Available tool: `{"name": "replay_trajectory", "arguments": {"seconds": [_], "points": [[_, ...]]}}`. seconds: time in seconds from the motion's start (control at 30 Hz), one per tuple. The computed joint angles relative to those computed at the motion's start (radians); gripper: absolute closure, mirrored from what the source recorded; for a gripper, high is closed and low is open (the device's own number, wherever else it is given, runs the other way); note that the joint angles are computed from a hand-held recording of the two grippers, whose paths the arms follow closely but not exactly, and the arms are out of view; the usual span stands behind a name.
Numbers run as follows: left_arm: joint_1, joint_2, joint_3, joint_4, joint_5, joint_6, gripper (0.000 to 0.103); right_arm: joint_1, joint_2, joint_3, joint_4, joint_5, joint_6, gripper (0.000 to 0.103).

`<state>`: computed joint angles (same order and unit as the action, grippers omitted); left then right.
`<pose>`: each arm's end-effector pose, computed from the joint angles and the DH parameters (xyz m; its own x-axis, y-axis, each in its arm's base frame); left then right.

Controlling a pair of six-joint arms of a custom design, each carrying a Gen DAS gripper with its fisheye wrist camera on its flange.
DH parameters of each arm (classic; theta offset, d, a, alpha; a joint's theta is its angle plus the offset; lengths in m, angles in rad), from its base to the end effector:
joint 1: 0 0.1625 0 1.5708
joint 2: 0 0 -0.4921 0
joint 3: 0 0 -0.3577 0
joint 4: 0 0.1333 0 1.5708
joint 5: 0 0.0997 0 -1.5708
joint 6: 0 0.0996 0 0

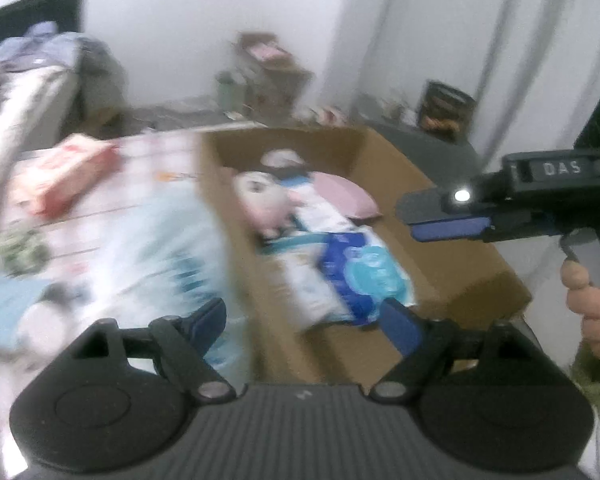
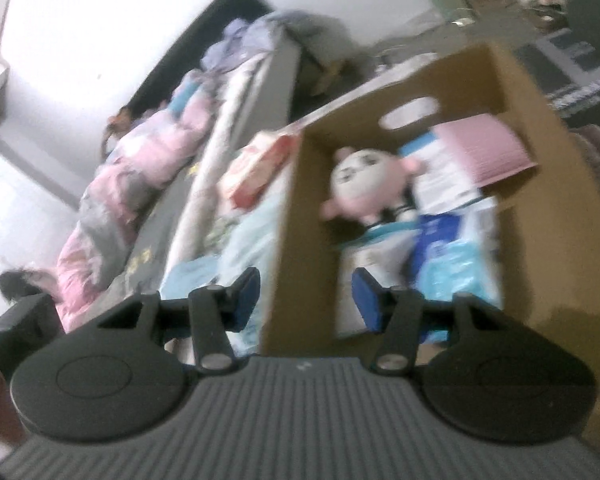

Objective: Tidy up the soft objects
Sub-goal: 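Move the right gripper back toward the light blue towel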

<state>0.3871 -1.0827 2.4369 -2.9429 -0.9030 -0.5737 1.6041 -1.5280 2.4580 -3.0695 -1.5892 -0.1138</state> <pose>-0.3049 -0.3348 0.1714 -0.7601 0.4023 -0.5103 0.6112 0.7094 -0.3511 0.1438 -0.3680 0.3372 -0.9900 -0.1189 0.0766 -0.1414 0.8340 -0.5333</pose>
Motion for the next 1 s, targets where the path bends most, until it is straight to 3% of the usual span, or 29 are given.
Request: {"name": "replay_trajectory", "arguments": {"seconds": [0.13, 0.23, 0.33, 0.43, 0.53, 0.6, 0.73, 0.87, 0.9, 1.0], "points": [[-0.063, -0.143, 0.109, 0.095, 0.137, -0.167, 0.015, 0.086, 0.067, -0.017, 0.008, 0.003, 0.018, 0.047], [-0.094, -0.272, 0.155, 0.285, 0.226, -0.348, 0.013, 0.148, 0.146, -0.047, 0.015, 0.005, 0.019, 0.043], [-0.092, -0.371, 0.173, 0.446, 0.270, -0.493, 0.013, 0.211, 0.234, -0.092, 0.029, -0.006, 0.020, 0.037], [-0.063, -0.434, 0.181, 0.512, 0.296, -0.549, 0.012, 0.272, 0.338, -0.154, 0.030, -0.038, 0.035, 0.029], [-0.034, -0.465, 0.190, 0.541, 0.347, -0.528, 0.009, 0.310, 0.432, -0.222, 0.035, -0.046, 0.058, 0.021], [-0.005, -0.461, 0.206, 0.476, 0.372, -0.479, 0.009, 0.330, 0.490, -0.271, 0.041, -0.049, 0.048, 0.020], [0.115, -0.401, 0.218, 0.177, 0.360, -0.324, 0.009, 0.365, 0.608, -0.401, 0.100, -0.072, -0.005, 0.020], [0.210, -0.315, 0.218, -0.098, 0.366, -0.183, 0.019, 0.377, 0.744, -0.582, 0.232, -0.099, -0.013, 0.020], [0.226, -0.294, 0.215, -0.147, 0.375, -0.152, 0.026, 0.374, 0.777, -0.629, 0.270, -0.104, -0.007, 0.020], [0.264, -0.241, 0.213, -0.287, 0.369, -0.061, 0.033, 0.362, 0.864, -0.743, 0.345, -0.115, -0.013, 0.021]]}}
